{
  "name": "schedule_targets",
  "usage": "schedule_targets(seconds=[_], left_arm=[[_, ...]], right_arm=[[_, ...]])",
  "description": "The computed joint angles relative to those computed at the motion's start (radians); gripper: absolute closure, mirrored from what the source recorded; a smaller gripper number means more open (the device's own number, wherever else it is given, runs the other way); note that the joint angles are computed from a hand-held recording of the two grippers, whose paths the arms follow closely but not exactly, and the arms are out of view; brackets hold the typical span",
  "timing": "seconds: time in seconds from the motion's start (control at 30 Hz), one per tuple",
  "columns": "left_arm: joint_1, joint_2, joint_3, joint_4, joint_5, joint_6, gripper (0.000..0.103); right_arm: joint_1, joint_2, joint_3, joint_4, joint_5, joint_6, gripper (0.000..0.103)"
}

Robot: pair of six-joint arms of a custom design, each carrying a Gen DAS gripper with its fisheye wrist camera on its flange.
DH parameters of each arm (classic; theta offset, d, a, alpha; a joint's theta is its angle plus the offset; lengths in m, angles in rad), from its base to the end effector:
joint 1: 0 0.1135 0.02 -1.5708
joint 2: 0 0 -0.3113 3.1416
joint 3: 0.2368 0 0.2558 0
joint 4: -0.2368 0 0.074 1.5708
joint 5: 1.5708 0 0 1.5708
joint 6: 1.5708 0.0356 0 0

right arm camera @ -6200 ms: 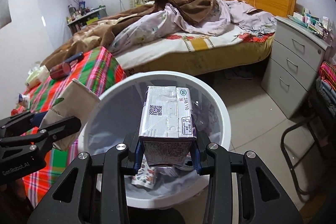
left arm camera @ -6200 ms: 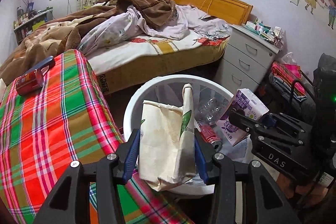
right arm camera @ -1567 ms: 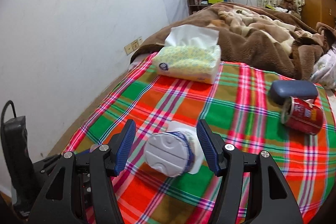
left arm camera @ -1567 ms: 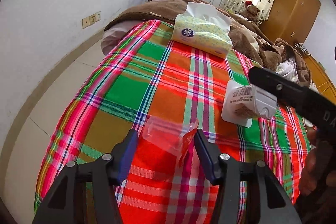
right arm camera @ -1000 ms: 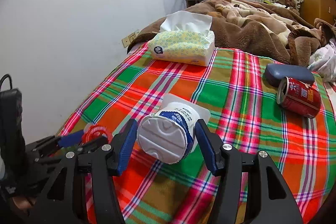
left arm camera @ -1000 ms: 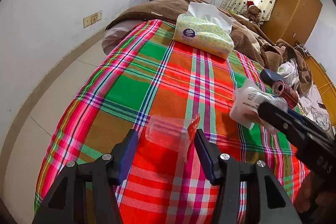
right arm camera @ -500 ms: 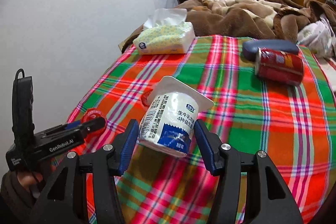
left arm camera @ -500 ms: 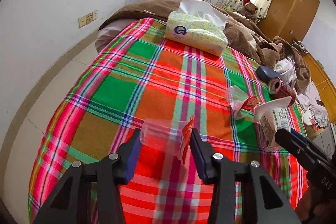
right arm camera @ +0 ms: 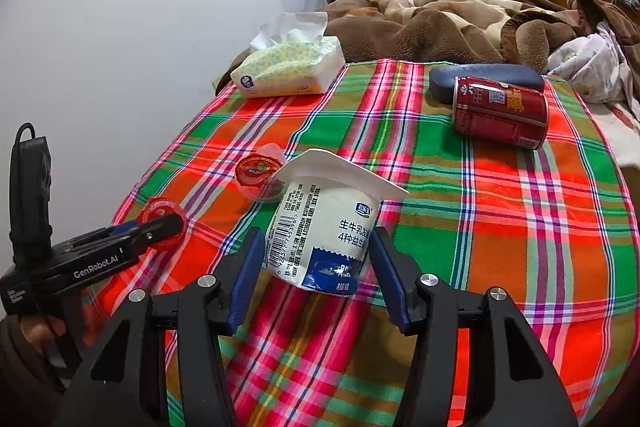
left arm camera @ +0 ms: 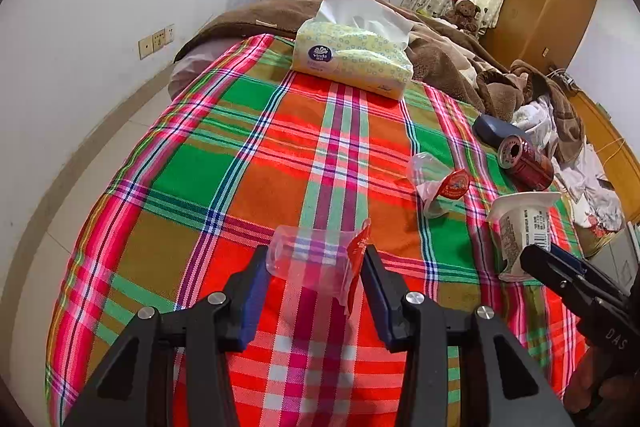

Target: Collect trash

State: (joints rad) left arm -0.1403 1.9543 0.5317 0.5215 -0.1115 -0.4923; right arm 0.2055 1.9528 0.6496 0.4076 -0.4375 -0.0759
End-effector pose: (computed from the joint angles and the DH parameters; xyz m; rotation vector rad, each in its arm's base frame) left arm 0.2980 -0.0381 0.0794 -0.4794 2.4220 -0.1363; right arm 0.3161 0.0813 0.0955 -0.5293 2.3829 0.5952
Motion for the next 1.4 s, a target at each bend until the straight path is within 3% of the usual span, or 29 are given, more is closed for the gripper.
schedule_targets(seconds=[0.5,0.83,1.4], left_arm=[[-0.073,-0.063,-0.025,-0.003,-0.037,-0.022,0.057],[-0.285,-0.191,-0.016,-0.092,-0.148,-0.094,0.057],[-0.655,-0.23,0.155,-0.297,-0.332,-0.185,0.057]], right_arm=[[-0.063,-0.051,-0.055,0.042,-0.022,-0.003,0.048],[-0.2,-0.169,-0.139,0.036,-0.096,-0.055,0.048],[-0.562,-0.35,-0.202,-0.098,-0.259,-0.223,0.048]])
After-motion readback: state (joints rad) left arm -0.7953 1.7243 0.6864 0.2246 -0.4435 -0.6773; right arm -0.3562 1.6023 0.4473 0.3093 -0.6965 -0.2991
